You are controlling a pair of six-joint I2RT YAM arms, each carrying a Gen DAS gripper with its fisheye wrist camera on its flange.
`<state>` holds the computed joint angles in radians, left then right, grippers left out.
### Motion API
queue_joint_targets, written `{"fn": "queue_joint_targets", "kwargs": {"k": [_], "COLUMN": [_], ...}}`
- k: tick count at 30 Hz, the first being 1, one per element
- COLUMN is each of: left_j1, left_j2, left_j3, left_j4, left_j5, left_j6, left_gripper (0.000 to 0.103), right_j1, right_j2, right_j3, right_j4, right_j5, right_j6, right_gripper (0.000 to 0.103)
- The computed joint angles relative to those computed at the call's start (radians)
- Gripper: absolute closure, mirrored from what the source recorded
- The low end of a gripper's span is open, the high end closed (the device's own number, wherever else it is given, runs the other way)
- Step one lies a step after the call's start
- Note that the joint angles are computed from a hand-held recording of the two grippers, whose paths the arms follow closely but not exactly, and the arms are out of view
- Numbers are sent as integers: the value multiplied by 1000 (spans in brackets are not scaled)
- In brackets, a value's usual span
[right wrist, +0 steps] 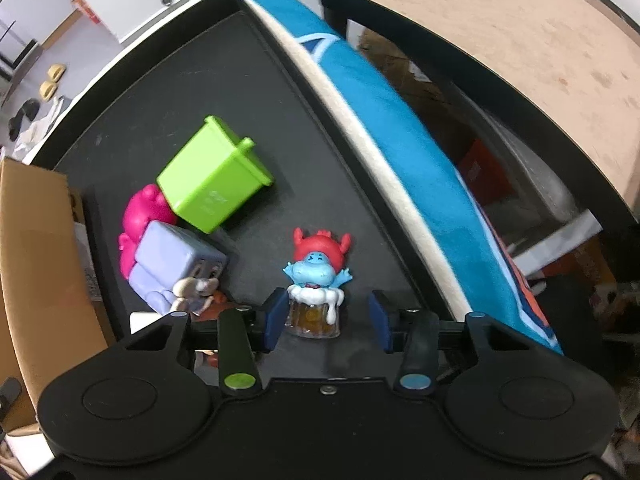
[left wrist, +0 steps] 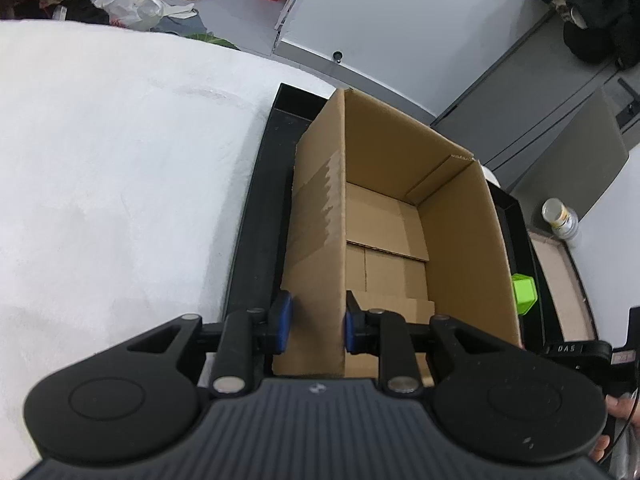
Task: Organize rigid objects
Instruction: 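Close the right gripper on the blue figure with the beer mug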
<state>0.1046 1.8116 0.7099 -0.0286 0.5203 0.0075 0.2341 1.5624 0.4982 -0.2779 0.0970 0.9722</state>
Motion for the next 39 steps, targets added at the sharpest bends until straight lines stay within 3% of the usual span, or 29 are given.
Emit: {"fn": "queue_joint_targets", "kwargs": {"k": [6, 12, 15, 26, 39], "left_j1": [31, 50, 60, 72, 67], "left_j2": [25, 43, 60, 91, 86], "left_j3": [1, 1, 10, 26, 17], "left_j4": [21, 46, 52, 70, 81], "left_j5": [42, 70, 88, 113, 109], "left_j6": [15, 32, 32, 35, 30], "left_gripper": [78, 78, 78, 77, 77], "right_j1": [-18, 15, 63, 110, 122], "right_j2": [-48, 18, 55, 186, 152], "right_j3": [-23, 27, 64, 148, 116], "right_j4": [-2, -1, -34, -57, -25], "right_j5": [10, 74, 126, 152, 170], "right_j6": [32, 33, 13, -89, -134], "right_gripper": [59, 58, 58, 59, 66]}}
